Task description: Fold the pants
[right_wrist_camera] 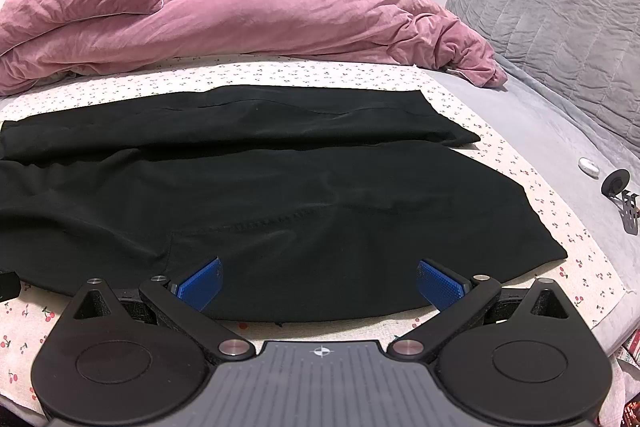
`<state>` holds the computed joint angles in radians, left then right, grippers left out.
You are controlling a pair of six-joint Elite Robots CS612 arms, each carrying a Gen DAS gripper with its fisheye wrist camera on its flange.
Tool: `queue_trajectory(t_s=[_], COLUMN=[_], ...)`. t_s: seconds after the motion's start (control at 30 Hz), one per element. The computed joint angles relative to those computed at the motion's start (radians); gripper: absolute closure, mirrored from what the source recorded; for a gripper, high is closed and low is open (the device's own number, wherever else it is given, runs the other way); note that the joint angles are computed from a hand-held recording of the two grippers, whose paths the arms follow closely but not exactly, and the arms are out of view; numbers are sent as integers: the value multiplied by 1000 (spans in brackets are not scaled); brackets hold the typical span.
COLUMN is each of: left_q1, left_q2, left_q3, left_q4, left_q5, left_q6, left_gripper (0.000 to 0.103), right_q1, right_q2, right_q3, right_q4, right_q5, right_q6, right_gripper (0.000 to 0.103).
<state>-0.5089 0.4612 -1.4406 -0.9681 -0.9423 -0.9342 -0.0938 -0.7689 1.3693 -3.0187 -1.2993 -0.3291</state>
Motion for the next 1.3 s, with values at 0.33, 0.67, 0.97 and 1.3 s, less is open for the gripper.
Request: queue_trajectory(t_s=[0.33, 0.67, 0.97, 1.3], left_q1=[-1, -1, -1, 1], left_q2=[-1, -2, 0, 5], left_q3=[4, 6, 6, -4], left_q4=[-3, -4, -7, -4], left_q5=[-1, -1, -2, -9], left_q6=[2, 0, -1, -3], left_gripper=[0, 0, 0, 0], right_q1=[-1, -2, -1, -1], right_q2=[0, 2, 3, 4], right_q3=[5, 3, 3, 3], right_q4=[-11, -16, -17, -24], right_q5=[-2, -4, -6, -15], right_q6=[-5, -3, -12, -8], right_gripper=[0, 0, 0, 0])
